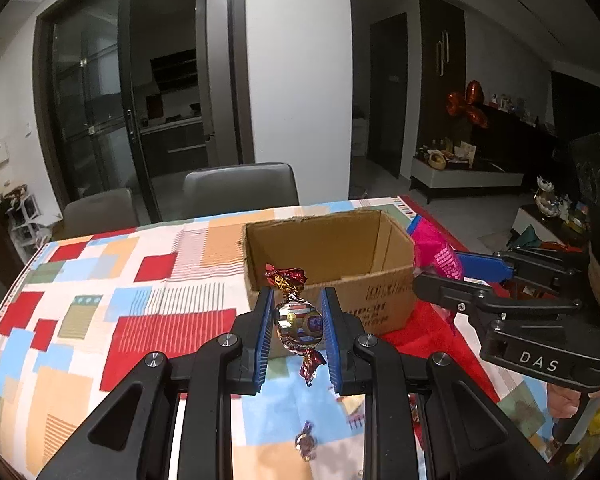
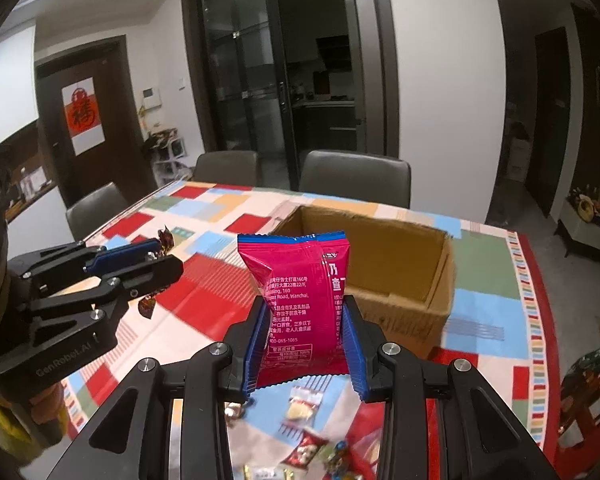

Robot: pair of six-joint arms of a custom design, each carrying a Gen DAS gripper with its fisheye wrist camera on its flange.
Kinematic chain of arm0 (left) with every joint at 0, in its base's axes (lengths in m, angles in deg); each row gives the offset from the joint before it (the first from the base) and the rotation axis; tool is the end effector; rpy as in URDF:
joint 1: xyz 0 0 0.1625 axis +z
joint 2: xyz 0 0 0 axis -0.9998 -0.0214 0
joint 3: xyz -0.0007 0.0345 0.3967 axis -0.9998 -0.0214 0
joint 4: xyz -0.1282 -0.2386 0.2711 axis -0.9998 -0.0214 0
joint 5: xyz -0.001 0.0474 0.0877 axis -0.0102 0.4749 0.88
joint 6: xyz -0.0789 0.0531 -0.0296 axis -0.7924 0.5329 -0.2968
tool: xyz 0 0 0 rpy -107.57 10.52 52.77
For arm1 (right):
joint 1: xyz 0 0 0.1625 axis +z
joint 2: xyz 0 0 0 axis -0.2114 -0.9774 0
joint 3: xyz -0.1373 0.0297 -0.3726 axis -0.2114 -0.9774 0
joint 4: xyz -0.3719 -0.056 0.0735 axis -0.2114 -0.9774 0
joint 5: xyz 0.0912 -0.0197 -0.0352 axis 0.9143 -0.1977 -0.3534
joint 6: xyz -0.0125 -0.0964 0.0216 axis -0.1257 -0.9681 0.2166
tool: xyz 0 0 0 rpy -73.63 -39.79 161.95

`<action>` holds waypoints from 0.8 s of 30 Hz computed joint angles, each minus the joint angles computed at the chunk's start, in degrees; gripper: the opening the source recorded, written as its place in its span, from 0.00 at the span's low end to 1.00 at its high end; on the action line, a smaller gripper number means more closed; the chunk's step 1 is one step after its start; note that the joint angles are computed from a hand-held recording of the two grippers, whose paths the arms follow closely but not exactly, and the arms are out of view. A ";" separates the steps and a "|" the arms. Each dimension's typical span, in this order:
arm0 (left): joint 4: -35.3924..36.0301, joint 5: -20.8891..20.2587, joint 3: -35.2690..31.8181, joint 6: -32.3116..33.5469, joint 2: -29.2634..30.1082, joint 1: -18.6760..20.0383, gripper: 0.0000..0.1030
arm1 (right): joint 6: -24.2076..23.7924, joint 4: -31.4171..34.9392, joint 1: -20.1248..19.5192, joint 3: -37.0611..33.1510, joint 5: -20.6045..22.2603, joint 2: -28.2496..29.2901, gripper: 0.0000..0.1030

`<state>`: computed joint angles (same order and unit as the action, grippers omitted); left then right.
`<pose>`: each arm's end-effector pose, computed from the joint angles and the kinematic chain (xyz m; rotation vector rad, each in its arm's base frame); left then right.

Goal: Organize snacks
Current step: 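Carry the candy with the left tool over the box while the right tool carries the pink packet, then open both tools to drop the candy and pink packet into the box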

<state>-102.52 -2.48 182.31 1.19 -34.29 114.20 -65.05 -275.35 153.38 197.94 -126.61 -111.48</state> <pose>-0.1478 -0.3008 0.3693 0.9739 2.2635 -0.9578 0.4321 -0.2745 0.0768 0.6606 -2.3103 1.0802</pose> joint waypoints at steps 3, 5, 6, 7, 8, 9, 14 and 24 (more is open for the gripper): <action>-6.79 -1.43 -0.80 4.50 4.49 2.74 0.23 | -0.83 -0.49 -0.94 -0.56 -0.44 -0.29 0.36; -10.41 -2.01 -1.38 7.07 7.06 4.23 0.23 | -1.39 -0.69 -1.55 -1.16 -0.78 -0.35 0.36; -11.89 -2.24 -1.58 8.09 8.05 4.76 0.23 | -1.82 -1.08 -1.90 -1.43 -0.96 -0.30 0.36; -14.22 -2.85 -1.87 9.77 9.54 5.68 0.23 | -2.33 -1.49 -2.40 -1.74 -1.01 -0.28 0.36; -16.07 -3.31 -2.22 11.17 10.95 6.49 0.23 | -2.65 -1.65 -2.80 -1.96 -0.95 -0.30 0.36; -17.25 -3.55 -2.44 11.97 11.98 7.05 0.23 | -3.08 -2.07 -3.25 -2.11 -0.87 -0.25 0.36; -23.42 -6.12 -4.58 16.49 17.98 10.90 0.23 | -5.46 -3.35 -5.69 -2.96 -0.38 -0.20 0.36; -30.56 -9.57 -8.80 22.24 27.13 16.20 0.24 | -6.43 -3.33 -9.62 -4.88 0.36 0.53 0.36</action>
